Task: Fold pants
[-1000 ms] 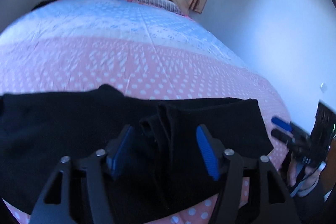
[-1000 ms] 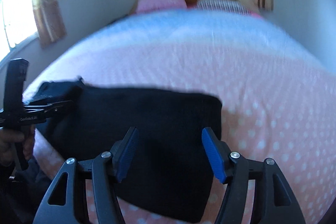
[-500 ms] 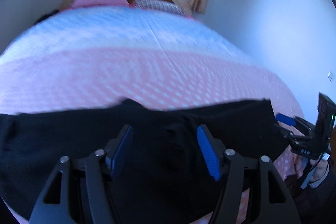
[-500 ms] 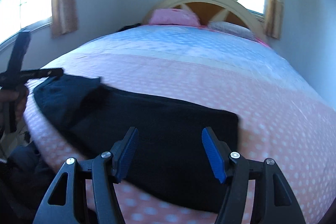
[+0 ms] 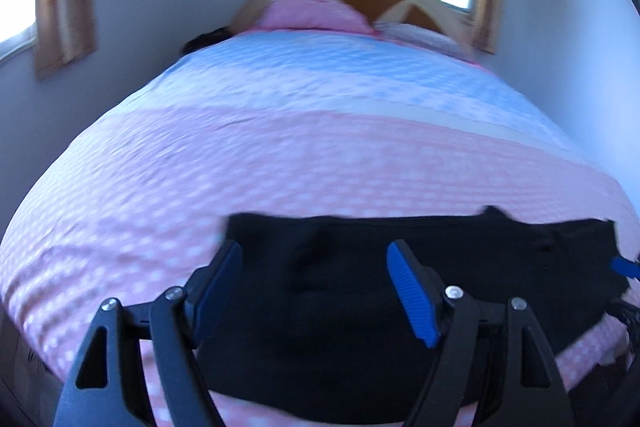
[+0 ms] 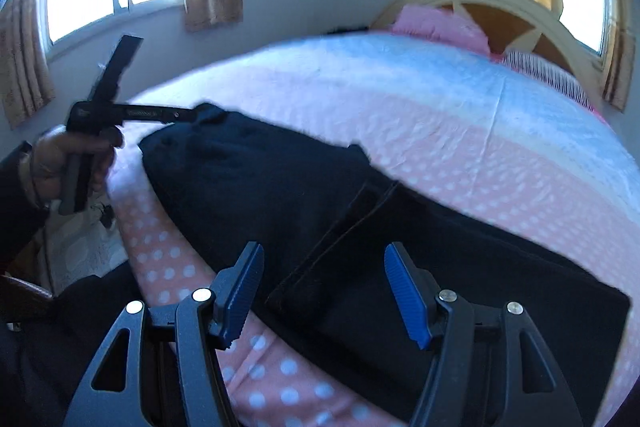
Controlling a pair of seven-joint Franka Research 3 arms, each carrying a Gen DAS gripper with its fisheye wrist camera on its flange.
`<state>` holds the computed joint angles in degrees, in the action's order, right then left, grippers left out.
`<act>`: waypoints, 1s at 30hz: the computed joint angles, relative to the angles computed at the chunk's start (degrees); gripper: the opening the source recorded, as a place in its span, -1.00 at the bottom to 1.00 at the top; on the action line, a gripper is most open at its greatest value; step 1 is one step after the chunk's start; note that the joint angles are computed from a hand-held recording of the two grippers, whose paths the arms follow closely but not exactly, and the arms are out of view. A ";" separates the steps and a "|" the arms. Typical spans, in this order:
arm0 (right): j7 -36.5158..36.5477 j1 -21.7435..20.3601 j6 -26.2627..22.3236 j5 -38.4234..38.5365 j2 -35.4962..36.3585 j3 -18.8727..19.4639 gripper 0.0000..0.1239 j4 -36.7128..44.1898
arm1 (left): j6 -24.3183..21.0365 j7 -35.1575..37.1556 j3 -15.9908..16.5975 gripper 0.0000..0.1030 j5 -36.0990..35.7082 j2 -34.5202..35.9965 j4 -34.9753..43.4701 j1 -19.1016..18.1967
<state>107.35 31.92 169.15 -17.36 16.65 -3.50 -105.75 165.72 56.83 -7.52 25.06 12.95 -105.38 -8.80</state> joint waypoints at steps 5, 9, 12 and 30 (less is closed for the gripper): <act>5.17 1.25 -3.02 -1.53 2.20 -1.38 0.04 1.98 | -1.86 2.80 -1.01 0.51 -4.94 1.98 -0.10 3.09; 5.91 0.72 1.05 -1.43 -0.17 -0.79 0.04 -1.05 | 1.40 12.29 -6.24 0.51 -17.42 2.46 -2.41 8.17; 9.35 3.59 3.66 -6.16 -1.73 -4.08 0.04 -3.09 | 1.53 15.64 -6.72 0.49 -19.47 2.18 -2.73 7.88; 19.21 6.49 6.23 -16.18 -3.21 -8.36 0.05 -4.57 | 0.46 16.24 -1.88 0.18 -17.91 2.50 -1.76 2.68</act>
